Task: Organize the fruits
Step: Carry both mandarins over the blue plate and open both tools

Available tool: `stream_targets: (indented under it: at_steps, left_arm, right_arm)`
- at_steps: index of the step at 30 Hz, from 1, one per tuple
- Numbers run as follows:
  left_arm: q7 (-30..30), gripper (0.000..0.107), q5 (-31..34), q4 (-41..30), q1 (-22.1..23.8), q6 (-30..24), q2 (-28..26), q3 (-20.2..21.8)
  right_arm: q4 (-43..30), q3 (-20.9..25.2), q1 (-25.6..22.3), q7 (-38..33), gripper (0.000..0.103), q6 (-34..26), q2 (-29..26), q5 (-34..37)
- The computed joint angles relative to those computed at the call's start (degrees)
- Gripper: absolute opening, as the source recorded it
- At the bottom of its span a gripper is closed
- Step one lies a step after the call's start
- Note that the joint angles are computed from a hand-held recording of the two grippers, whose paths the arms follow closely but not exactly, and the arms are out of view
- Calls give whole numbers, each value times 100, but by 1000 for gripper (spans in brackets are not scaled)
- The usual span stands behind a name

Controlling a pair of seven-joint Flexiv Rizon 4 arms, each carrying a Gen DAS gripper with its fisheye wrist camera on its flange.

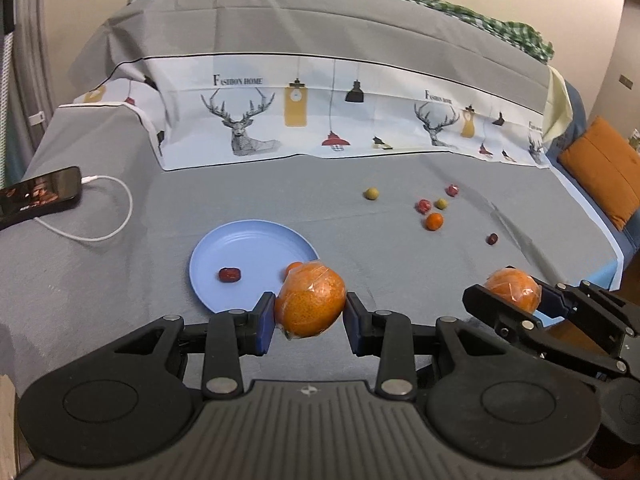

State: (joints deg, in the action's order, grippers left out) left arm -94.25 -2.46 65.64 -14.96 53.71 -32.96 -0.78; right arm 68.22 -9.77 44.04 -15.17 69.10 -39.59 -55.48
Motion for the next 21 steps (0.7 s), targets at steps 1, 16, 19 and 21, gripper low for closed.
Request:
stream_targets:
  at_steps: [1,16,19,21]
  left_arm:
    - [-25,40,0,11,0,0,7,8]
    - [-119,40,33,-270,4,-172,-162,36]
    - [-187,40,61,-322,-2,-201,-192,69]
    - [-253,40,104,-439,-15,-285,-253,111]
  right_arm:
    - [-8,4,-1,-12,39,-2,-7,6]
    - [-95,84,-37,-201,39,-50,-101,271]
    - [-173,120,-48,-325,39,-108,-151,393]
    - [-258,149,-61,-435,39,-155,-202,490]
